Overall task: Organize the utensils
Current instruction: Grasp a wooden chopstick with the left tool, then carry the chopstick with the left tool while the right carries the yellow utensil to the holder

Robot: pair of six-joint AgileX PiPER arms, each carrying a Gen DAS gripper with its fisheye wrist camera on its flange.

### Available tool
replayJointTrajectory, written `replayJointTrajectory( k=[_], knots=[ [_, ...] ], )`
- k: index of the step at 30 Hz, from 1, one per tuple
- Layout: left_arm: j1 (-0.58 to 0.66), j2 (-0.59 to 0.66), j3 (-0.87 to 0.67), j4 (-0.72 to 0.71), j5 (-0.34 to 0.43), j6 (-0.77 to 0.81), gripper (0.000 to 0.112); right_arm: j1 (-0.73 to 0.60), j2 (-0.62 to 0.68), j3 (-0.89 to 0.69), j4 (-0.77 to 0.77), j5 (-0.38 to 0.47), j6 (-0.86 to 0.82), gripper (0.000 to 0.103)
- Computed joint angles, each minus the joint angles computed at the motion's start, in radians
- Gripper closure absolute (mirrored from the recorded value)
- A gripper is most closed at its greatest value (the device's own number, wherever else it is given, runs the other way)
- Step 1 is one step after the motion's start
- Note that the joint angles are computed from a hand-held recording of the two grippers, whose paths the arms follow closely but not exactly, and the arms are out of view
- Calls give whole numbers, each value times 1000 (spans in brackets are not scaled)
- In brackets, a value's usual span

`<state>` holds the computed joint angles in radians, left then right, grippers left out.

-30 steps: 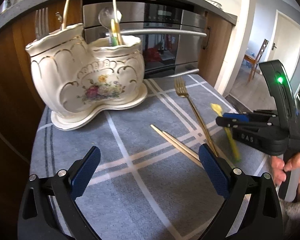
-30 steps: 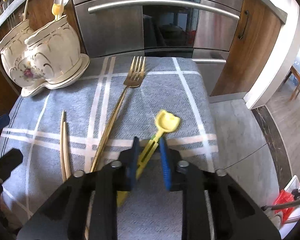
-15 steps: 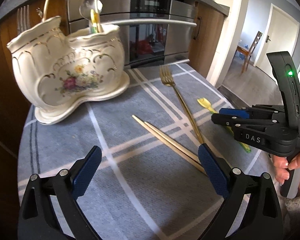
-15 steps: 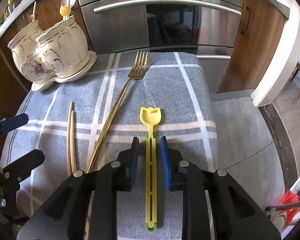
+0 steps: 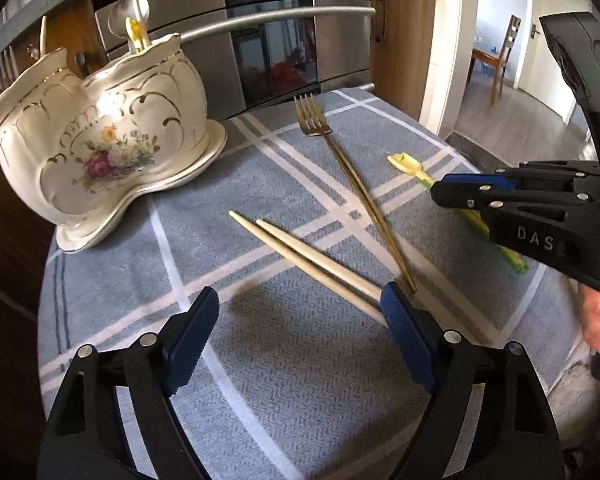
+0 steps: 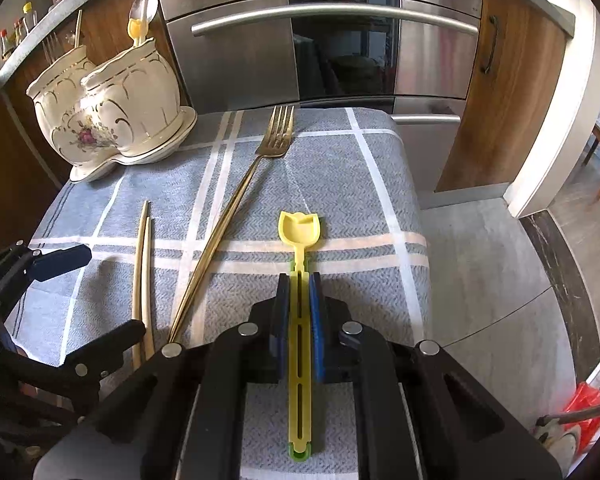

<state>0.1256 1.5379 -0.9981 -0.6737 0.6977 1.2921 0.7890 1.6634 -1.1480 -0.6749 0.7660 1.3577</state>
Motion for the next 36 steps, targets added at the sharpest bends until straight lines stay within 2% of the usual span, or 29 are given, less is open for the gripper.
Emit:
replayJointTrajectory(
  k=[4,7,8,9,17,24,28,36],
  knots=[
    [15,29,-35,32,10,-17,39,6,-3,4,-4,1,1,93],
    [10,51,-82,74,51,-56,66,8,2,-3,-2,10,-9,93],
    [12,63,-105,85,82,-65,82,10,4,-6,-2,13,-12,93],
    [11,78,-135,106,110,-84,94,10,4,-6,-1,13,-15,93],
    [72,125,-206,87,203,-70,107,14,-10,18,-5,-19,4,94],
    [151,114,-222,42,276,-5,107,22,-53,55,-54,-49,90,94],
    [216,98,-254,-33,352,49,107,26,-84,78,-106,-92,160,94],
    [338,103,-403,-206,499,89,107,68,-69,-21,-243,-65,232,94]
  ],
)
